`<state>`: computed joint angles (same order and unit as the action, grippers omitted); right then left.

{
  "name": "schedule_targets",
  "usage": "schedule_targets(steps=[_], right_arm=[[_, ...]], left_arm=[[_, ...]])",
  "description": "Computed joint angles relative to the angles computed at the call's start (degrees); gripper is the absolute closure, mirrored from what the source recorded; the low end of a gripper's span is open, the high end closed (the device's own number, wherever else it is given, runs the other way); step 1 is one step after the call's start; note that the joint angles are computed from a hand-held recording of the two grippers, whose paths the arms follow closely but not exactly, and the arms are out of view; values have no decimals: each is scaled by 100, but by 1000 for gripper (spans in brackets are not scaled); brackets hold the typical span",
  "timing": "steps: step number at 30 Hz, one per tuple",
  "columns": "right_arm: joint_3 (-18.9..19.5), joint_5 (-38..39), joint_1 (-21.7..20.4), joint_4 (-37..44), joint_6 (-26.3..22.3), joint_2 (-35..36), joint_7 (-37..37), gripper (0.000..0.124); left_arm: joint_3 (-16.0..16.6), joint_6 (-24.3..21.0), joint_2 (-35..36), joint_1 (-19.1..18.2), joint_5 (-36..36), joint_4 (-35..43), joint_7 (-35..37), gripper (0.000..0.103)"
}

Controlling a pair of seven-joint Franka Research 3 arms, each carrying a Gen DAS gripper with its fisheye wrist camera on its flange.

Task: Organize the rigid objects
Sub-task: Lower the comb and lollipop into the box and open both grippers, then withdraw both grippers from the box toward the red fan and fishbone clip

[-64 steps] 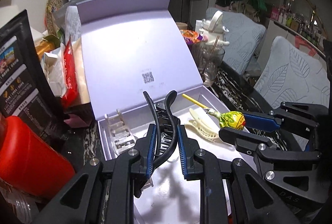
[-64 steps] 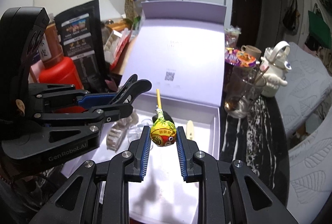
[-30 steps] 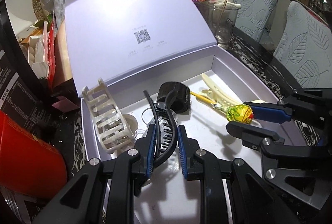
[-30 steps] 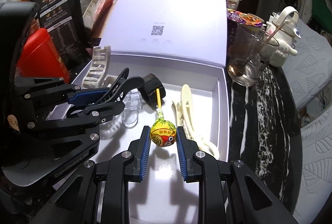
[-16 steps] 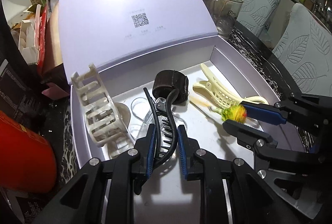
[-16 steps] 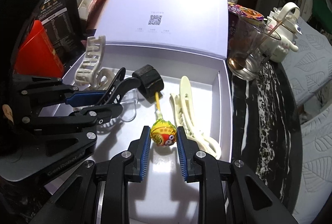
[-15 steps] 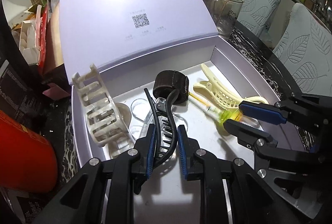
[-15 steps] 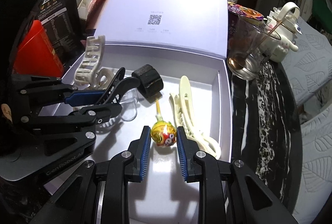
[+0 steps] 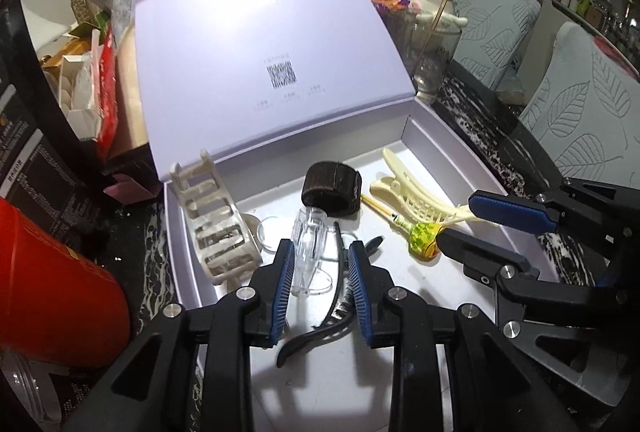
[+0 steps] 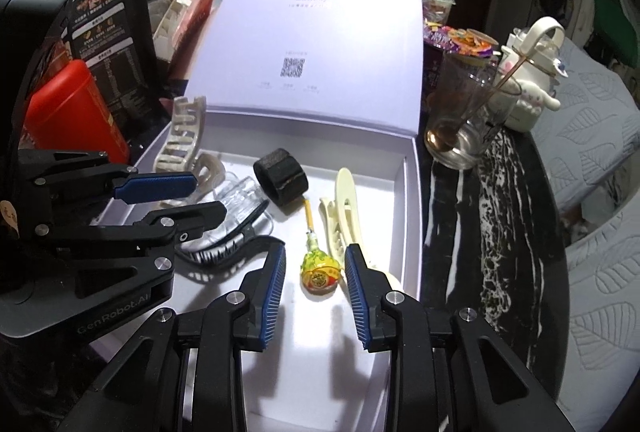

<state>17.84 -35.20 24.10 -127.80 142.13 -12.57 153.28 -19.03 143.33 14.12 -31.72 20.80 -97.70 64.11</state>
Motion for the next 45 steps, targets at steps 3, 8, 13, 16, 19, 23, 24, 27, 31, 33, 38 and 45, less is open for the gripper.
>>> schedule_targets(steps=[3,8,13,16,19,23,24,27,31,33,38,45], right_arm=[[40,-82,-1,17,-53,-80,38,93],[126,-235,-42,57,-139,-220,147,93],[228,-323,-96,46,-188,-441,260,91],[326,-380,-129,72,-290,-551,299,90],[432,-431,-148,105,-418,-687,338,90],[563,-497,-170,163,-557,-831,352,86],[603,-526,-174,178,-589,-875,357,86],[727,-581,-188,245,-755,-985,393,86],[843,-605,-197,241,-862,-1184,447,83],[928,-613,-212,252,-956,-1281,461,82],[1120,-622,-247,290,-1169,-1459,493,79],[1358,-560,-250,272,-1463,-1738,541,72]], left_arm=[[4,80,-114,2,31,-62,-59,75],[8,223,-306,16,121,-176,-192,75],[-17,373,-500,63,116,-293,-280,75],[-28,427,-635,74,173,-366,-359,75],[-51,480,-781,79,240,-441,-431,75],[-87,579,-1014,105,290,-579,-470,75],[-98,629,-1081,115,288,-623,-468,75],[-127,724,-1271,143,301,-743,-509,75],[-167,768,-1508,175,430,-883,-650,74],[-191,814,-1638,196,488,-971,-717,67],[-283,1043,-2038,303,922,-1285,-1154,32],[-435,1066,-2503,436,1183,-1565,-1460,20]])
